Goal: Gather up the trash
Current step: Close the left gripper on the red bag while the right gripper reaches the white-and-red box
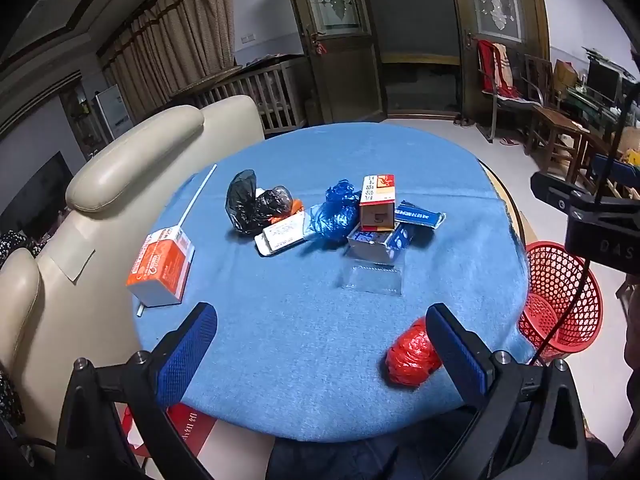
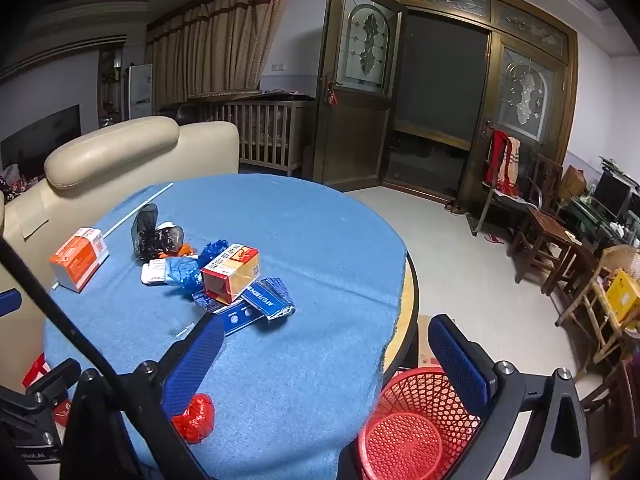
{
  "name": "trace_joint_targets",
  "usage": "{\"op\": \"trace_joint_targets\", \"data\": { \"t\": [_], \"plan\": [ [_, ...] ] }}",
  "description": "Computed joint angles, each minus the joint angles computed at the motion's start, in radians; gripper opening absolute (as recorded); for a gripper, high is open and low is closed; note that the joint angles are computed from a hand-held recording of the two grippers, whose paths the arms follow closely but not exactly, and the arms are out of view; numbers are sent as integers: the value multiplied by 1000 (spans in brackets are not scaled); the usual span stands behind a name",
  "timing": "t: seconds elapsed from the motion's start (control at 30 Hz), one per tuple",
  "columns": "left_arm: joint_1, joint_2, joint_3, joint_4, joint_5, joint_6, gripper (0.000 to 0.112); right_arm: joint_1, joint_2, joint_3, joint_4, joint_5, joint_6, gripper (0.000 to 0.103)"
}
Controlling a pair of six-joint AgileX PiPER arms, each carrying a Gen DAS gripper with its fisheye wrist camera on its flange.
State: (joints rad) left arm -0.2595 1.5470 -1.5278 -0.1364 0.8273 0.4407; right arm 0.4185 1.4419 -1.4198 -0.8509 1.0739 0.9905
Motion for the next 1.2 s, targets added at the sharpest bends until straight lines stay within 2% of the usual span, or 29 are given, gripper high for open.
{"op": "trace_joint_targets", "data": {
  "t": [0.13,0.27,0.5,0.63,0.8,0.87,0.93,1.0,1.03,1.2],
  "plan": [
    [2,1,6,-14,8,20,103,8,2,0,-9,3,12,103],
    [23,31,-8,-64,54,57,103,-4,8,0,10,-7,-1,103],
    [69,124,-56,-164,163,105,103,-87,7,35,126,-108,-33,103],
    [75,162,-66,-201,196,119,103,-137,5,69,184,-179,-63,103],
    [59,189,-67,-209,202,140,101,-233,28,59,373,-281,-215,103],
    [51,203,-74,-219,221,151,101,-284,56,25,499,-324,-319,103],
    [39,222,-80,-225,233,162,97,-345,104,-28,696,-365,-502,103],
    [29,249,-102,-225,253,159,90,-386,208,-152,869,-326,-659,103],
    [27,270,-116,-236,270,165,86,-393,249,-205,903,-324,-688,103],
    [28,365,-181,-275,349,174,66,-430,569,-647,1037,-58,-717,103]
  ]
}}
